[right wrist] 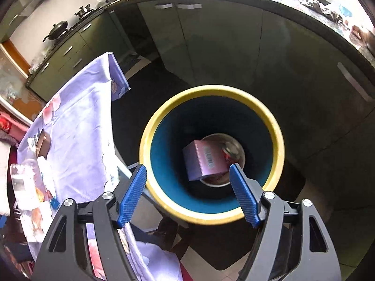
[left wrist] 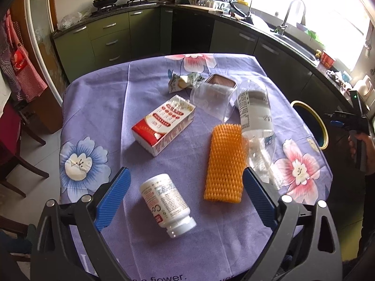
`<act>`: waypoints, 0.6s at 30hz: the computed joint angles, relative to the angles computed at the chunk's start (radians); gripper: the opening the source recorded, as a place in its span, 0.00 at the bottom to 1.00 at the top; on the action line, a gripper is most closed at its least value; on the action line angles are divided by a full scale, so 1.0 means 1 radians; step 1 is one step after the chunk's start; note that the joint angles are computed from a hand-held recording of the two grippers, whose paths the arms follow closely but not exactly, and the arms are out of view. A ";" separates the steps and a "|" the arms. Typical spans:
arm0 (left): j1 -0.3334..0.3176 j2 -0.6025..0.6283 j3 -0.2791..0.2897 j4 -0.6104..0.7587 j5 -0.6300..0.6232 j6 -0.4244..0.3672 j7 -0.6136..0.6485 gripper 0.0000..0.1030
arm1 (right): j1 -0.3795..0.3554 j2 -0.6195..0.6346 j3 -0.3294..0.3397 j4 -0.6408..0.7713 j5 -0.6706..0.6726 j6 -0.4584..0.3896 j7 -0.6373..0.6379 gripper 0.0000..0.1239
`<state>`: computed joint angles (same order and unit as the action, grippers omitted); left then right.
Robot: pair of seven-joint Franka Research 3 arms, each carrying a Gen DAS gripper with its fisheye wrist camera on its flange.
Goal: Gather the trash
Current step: 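Release the purple cream box into the yellow bin with the right gripper, then grasp the white supplement bottle with the left gripper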
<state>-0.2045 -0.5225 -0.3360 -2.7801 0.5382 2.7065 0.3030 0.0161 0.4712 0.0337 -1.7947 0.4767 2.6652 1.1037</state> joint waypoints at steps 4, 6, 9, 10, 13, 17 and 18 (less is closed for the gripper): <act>-0.009 0.012 0.002 0.000 -0.017 -0.034 -0.002 0.89 | -0.006 -0.021 0.018 -0.026 0.022 -0.002 -0.037 0.58; -0.010 0.025 0.001 0.003 -0.023 -0.059 -0.008 0.89 | 0.001 -0.016 0.023 -0.017 0.027 -0.004 -0.044 0.58; -0.012 0.053 0.006 0.008 -0.030 -0.094 -0.020 0.89 | 0.009 -0.014 0.027 -0.012 0.031 -0.013 -0.059 0.58; -0.013 0.064 0.015 0.006 -0.037 -0.094 -0.021 0.89 | 0.009 -0.013 0.028 -0.012 0.034 -0.016 -0.066 0.58; -0.015 0.101 0.047 -0.005 -0.060 -0.068 -0.010 0.89 | 0.012 -0.004 0.031 -0.006 0.041 -0.025 -0.080 0.58; -0.005 0.162 0.065 0.002 -0.075 -0.046 0.010 0.87 | 0.015 0.010 0.026 0.007 0.040 -0.038 -0.083 0.58; -0.004 0.173 0.069 0.003 -0.079 -0.038 0.015 0.87 | 0.016 0.012 0.025 0.009 0.039 -0.040 -0.082 0.58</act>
